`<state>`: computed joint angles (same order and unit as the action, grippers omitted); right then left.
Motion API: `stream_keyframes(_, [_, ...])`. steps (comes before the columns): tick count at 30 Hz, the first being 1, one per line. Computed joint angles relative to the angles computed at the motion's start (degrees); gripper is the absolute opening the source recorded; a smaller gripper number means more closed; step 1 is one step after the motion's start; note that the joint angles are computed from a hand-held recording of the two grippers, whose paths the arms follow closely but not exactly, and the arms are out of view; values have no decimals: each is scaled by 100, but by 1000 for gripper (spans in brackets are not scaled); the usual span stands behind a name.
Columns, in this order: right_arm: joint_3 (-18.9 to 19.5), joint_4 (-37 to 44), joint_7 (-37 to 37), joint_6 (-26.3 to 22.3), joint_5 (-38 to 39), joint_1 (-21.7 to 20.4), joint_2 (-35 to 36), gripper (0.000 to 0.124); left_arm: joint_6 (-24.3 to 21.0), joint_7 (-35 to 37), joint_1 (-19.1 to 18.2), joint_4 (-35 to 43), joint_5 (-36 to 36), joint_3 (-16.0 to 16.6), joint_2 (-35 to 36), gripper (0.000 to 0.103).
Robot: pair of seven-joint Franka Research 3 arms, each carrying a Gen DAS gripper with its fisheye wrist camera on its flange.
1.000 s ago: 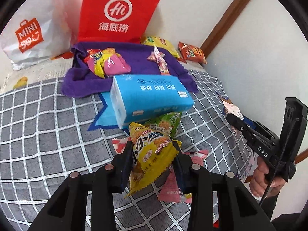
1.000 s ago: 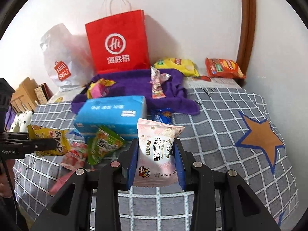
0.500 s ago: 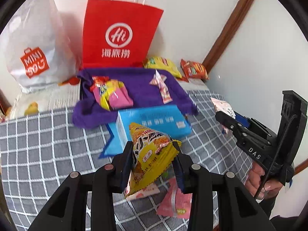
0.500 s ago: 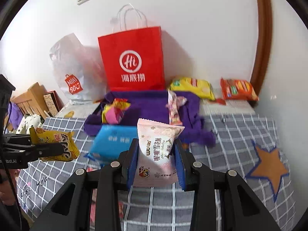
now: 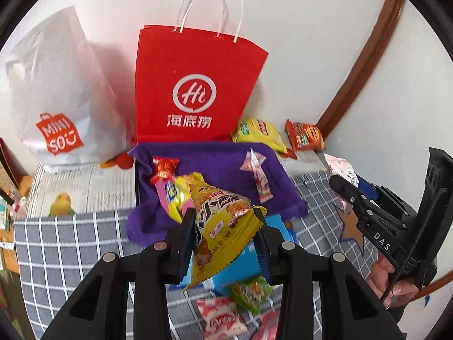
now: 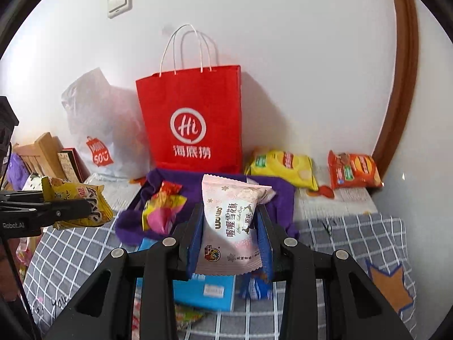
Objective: Organize snacks
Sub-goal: 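Carry the pastry packet and yellow snack bag over the purple towel with both tools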
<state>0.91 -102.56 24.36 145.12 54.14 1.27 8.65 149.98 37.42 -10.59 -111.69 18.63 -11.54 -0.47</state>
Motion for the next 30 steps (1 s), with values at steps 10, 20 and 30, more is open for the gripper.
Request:
stream_keyframes(10, [221, 1321, 624, -243, -591, 35, 979, 35, -43, 532, 166, 940, -274, 146, 788, 36])
stream_keyframes(20, [457, 2324, 1099, -319, -1252, 47, 1929, 35, 128, 836, 352, 1365, -553, 218, 1472, 36])
stream_keyframes(30, [528, 2958, 1590, -543, -2092, 62, 2583, 35, 37, 983, 451, 1403, -725, 299, 1730, 36])
